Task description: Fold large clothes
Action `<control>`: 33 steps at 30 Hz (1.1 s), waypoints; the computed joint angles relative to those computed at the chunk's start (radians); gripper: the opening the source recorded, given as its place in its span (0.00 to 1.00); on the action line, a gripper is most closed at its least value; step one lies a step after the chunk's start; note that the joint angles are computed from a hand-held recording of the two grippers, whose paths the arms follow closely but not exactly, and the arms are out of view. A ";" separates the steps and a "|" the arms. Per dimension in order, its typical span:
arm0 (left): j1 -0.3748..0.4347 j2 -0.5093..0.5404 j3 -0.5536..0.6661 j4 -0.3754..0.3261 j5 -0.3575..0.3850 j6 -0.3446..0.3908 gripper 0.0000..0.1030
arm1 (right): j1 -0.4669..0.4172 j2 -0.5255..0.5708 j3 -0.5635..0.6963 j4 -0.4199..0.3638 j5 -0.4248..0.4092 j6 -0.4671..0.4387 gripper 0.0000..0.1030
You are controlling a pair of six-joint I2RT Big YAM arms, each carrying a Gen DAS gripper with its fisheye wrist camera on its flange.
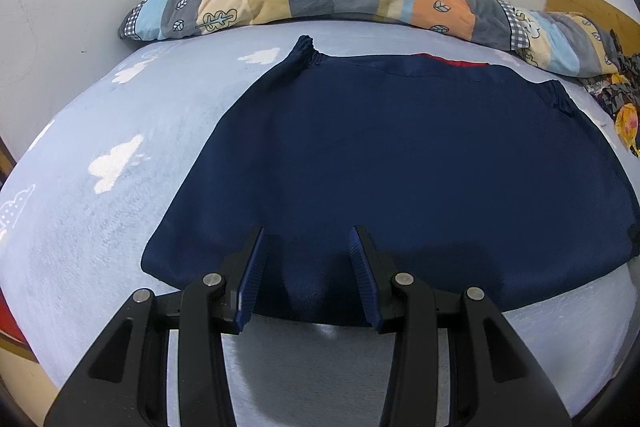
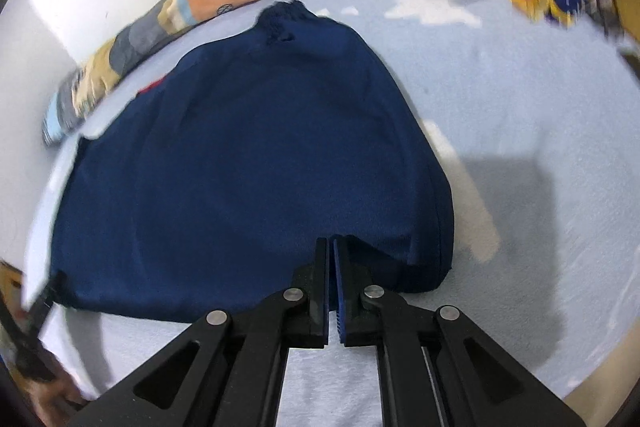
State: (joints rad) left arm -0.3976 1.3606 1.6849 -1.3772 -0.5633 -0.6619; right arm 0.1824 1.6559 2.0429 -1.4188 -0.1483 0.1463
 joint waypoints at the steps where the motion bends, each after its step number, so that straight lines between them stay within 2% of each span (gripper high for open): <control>1: 0.000 0.000 0.000 0.000 -0.001 0.000 0.40 | 0.013 -0.007 -0.003 0.014 0.021 -0.018 0.08; 5: -0.006 0.003 0.001 -0.004 -0.008 0.002 0.40 | 0.099 -0.053 -0.041 0.102 0.164 -0.147 0.09; 11: -0.017 0.009 0.002 -0.012 -0.027 0.010 0.41 | 0.209 -0.086 -0.101 0.170 0.286 -0.286 0.10; 16: -0.020 0.015 0.004 -0.018 -0.041 0.011 0.42 | 0.253 -0.102 -0.134 0.221 0.333 -0.359 0.10; 21: -0.027 0.022 0.006 -0.023 -0.058 0.009 0.44 | 0.256 -0.108 -0.138 0.244 0.345 -0.366 0.10; 30: -0.027 0.025 0.005 -0.021 -0.065 0.012 0.46 | 0.303 -0.176 -0.215 0.402 0.416 -0.435 0.15; 33: -0.027 0.025 0.004 -0.019 -0.065 0.011 0.46 | 0.324 -0.203 -0.252 0.476 0.449 -0.467 0.17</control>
